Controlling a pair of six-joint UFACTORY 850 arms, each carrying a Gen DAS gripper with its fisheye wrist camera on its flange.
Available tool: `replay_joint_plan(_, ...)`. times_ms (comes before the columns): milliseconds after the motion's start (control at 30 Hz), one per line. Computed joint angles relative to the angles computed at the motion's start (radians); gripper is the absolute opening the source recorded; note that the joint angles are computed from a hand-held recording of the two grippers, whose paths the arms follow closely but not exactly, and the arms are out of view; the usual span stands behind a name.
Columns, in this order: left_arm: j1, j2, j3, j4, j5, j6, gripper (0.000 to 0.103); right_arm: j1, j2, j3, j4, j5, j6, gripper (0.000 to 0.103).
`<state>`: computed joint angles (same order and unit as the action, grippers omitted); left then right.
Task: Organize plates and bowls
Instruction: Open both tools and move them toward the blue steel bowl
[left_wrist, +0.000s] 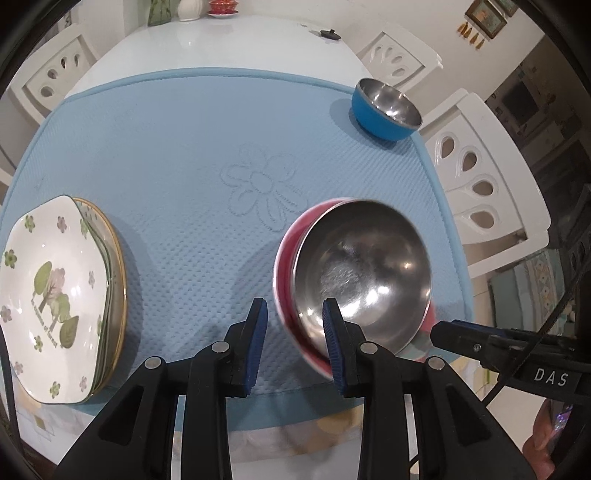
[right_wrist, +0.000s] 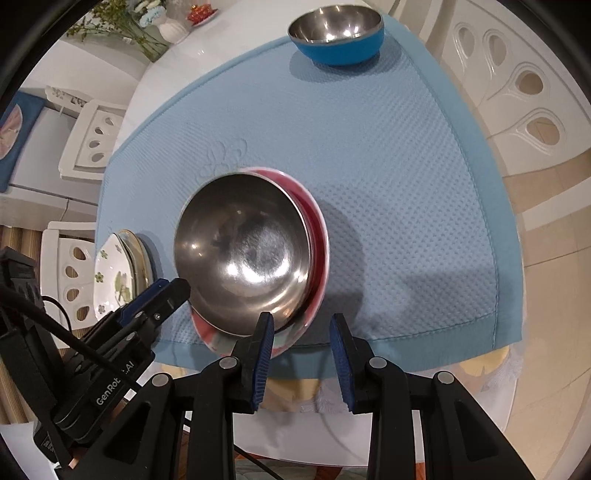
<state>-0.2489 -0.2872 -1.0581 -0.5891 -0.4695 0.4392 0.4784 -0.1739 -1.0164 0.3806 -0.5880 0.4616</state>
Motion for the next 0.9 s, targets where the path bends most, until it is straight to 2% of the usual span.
replay_joint_plan(300, -0.014, -0.015, -0.098, -0.041, 0.013, 0.040, 0.028, -0.040, 0.050, -0.004, -0.028, 0.062, -0.018, 0.031)
replay_joint_plan(500, -0.012, -0.060, -0.215, -0.047, 0.007, 0.039, 0.028, -0.096, 0.061, -0.021, -0.021, 0.107, -0.053, 0.031)
replay_joint_plan(633, -0.024, -0.108, -0.307, -0.027, 0.013, 0.038, 0.032, -0.142, 0.043, -0.054, 0.019, 0.123, -0.105, 0.031)
replay_joint_plan(700, -0.032, -0.151, -0.374, -0.005, 0.000, 0.038, 0.038, -0.161, 0.026, -0.077, 0.038, 0.129, -0.139, 0.031)
replay_joint_plan(767, -0.037, -0.198, -0.441, -0.003, -0.020, 0.046, 0.070, -0.180, -0.002, -0.112, 0.044, 0.127, -0.166, 0.031)
replay_joint_plan(833, -0.043, -0.249, -0.510, -0.040, -0.020, 0.082, 0.075, -0.204, -0.035, -0.145, 0.073, 0.124, -0.204, 0.043)
replay_joint_plan(867, -0.046, -0.274, -0.543, -0.034, -0.026, 0.086, 0.075, -0.217, -0.053, -0.161, 0.105, 0.127, -0.231, 0.058)
replay_joint_plan(900, -0.053, -0.312, -0.596, -0.010, -0.040, 0.078, 0.075, -0.231, -0.068, -0.171, 0.140, 0.142, -0.254, 0.063)
